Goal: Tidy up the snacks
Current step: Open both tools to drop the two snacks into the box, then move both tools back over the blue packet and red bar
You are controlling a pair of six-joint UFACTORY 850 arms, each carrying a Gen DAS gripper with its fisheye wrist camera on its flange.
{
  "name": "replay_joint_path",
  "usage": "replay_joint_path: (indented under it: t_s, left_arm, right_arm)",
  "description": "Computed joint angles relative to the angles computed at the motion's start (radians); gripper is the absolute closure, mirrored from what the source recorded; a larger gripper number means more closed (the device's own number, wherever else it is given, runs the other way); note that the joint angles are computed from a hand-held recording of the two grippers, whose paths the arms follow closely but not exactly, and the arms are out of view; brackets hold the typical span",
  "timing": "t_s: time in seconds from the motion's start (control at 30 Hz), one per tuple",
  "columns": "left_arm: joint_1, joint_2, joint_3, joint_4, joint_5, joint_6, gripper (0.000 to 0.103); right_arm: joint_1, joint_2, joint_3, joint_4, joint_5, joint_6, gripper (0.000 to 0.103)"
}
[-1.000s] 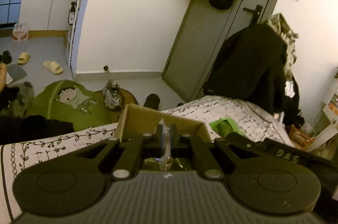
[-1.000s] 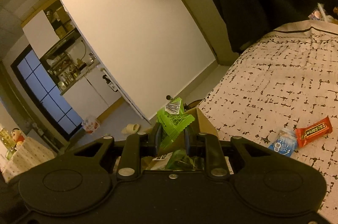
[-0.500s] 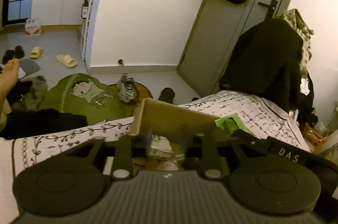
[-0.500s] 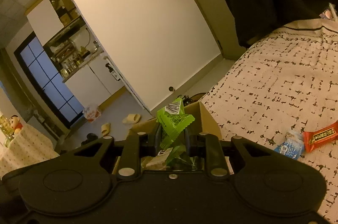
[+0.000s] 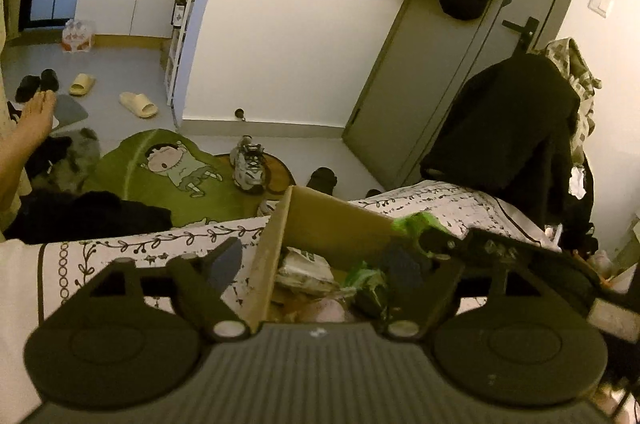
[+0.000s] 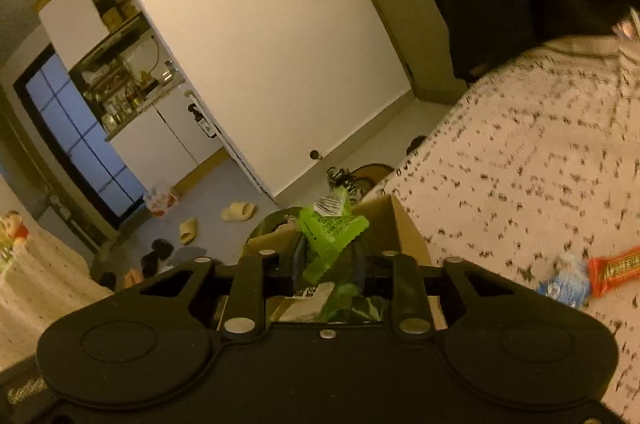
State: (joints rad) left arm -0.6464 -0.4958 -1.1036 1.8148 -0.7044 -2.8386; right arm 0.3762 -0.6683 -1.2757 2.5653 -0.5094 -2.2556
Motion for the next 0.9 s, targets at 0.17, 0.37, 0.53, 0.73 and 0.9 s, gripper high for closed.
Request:
replay_joint_path:
  t_s: [0.17,0.37,0.53,0.73,0.9]
  left_arm:
    - [0.002,0.031,0.041,0.101,0.038,-0.094,0.013]
    - [-0.002,0.054,0.045,0.06,0.086,-0.06,0.012]
    - [-0.014,0.065,0.04,0.012,0.082,-0.003,0.01]
    - [-0.034,0.07,0.022,-0.057,0.07,0.112,0.0]
    - [-0.044,0.058,-0.003,-0.091,0.084,0.172,0.0]
  right_arm:
    - [-0.012,0.045,0.044,-0.028,-0.023,0.045,0.048]
    - [-0.039,0.118,0.118,-0.054,-0.021,0.098,0.032]
    - [-0.041,0.179,0.177,0.021,0.017,-0.031,0.016]
    - [-0.045,0.221,0.224,0.143,0.045,-0.198,0.015]
    - [-0.066,0.241,0.25,0.186,0.054,-0.258,0.014]
